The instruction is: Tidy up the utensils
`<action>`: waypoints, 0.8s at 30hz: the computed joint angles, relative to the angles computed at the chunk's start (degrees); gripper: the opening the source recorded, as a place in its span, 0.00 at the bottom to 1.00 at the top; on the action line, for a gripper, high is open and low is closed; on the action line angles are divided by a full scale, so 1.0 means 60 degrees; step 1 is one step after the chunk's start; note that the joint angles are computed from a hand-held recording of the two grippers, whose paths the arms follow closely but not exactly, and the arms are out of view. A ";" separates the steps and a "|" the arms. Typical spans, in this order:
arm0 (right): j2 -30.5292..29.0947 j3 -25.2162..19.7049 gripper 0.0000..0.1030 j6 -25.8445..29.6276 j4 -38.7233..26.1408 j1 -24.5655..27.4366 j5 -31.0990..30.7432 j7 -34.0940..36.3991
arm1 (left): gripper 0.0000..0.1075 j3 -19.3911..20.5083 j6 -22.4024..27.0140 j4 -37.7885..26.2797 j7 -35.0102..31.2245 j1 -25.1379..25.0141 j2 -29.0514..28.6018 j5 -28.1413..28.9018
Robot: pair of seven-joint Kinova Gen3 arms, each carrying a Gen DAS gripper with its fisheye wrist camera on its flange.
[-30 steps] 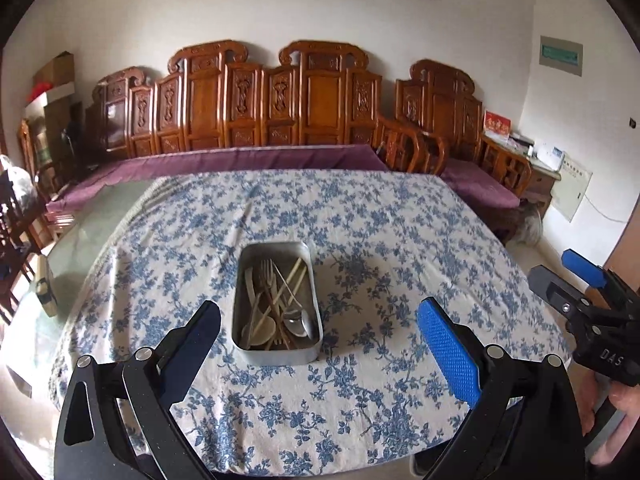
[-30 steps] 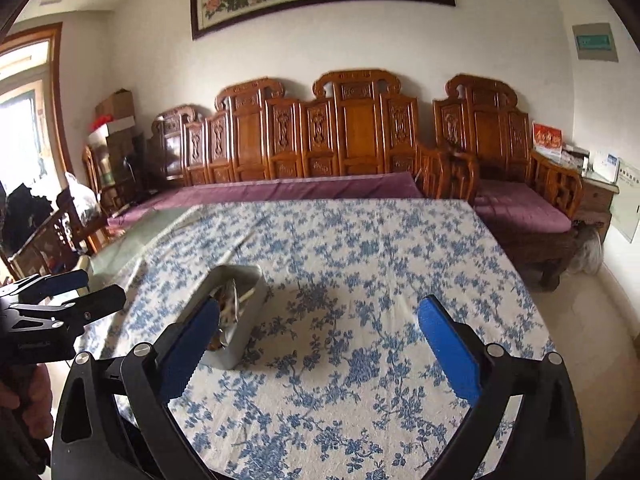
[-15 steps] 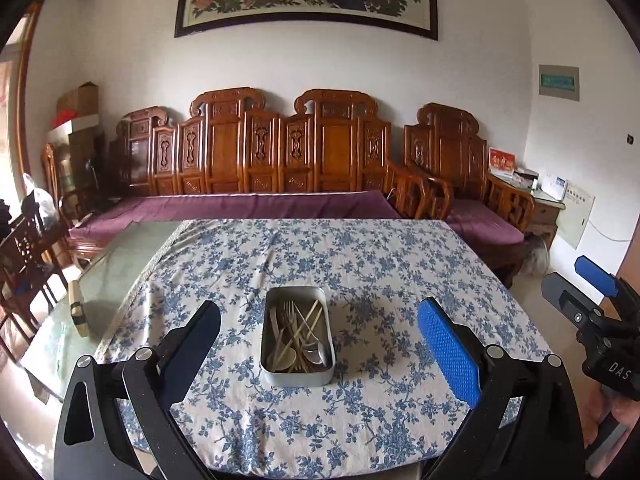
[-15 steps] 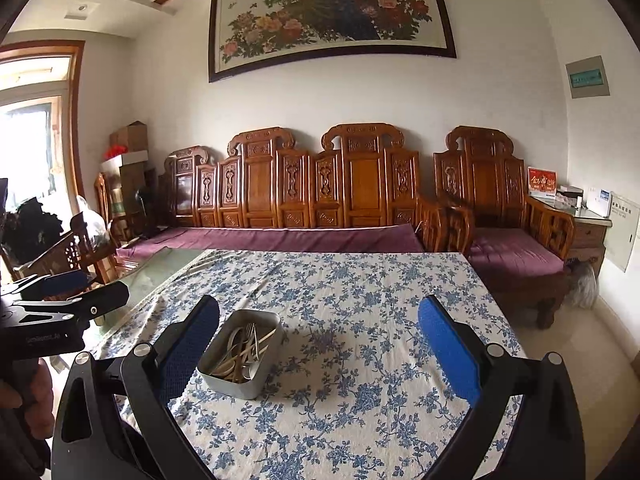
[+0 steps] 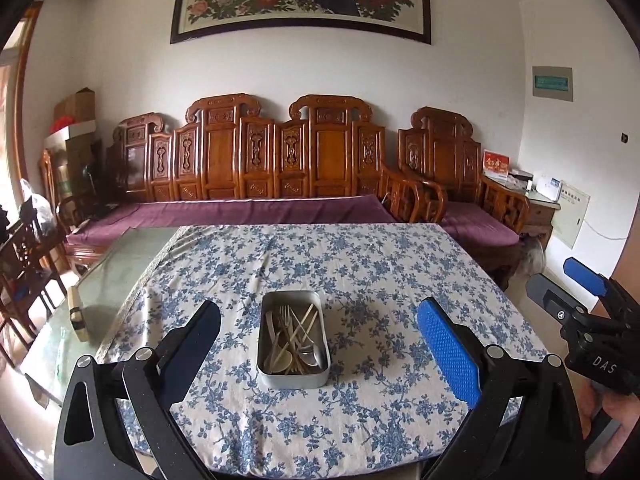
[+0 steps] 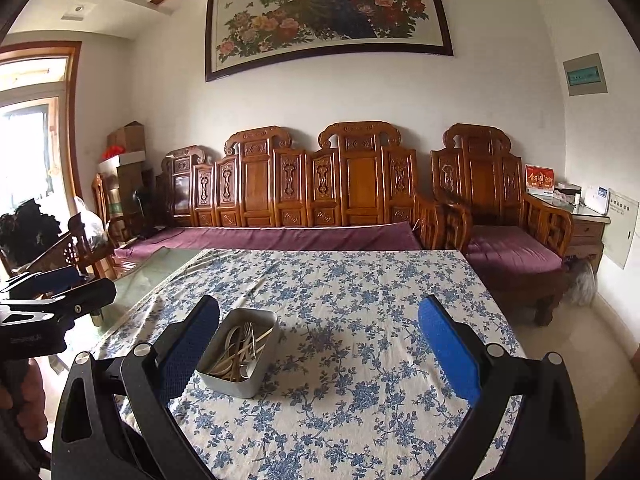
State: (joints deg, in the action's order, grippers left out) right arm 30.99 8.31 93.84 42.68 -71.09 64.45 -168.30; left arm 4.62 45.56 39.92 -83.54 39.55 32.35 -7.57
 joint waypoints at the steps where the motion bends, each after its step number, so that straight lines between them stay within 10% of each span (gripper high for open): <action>1: 0.0011 0.0005 0.97 0.0010 -0.0017 0.0002 0.0000 0.0011 | 0.89 0.0008 -0.0010 0.0016 -0.0012 0.0002 -0.0006 0.0004; 24: -0.0078 -0.0108 0.97 -0.0044 0.0205 0.0049 0.0027 -0.0131 | 0.89 0.0070 -0.0163 0.0265 -0.0072 -0.0041 -0.0164 0.0052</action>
State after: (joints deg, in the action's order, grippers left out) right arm 30.52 7.66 93.57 43.91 -70.80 64.61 -169.08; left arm 5.04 44.58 41.51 -83.97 39.30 31.36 -7.26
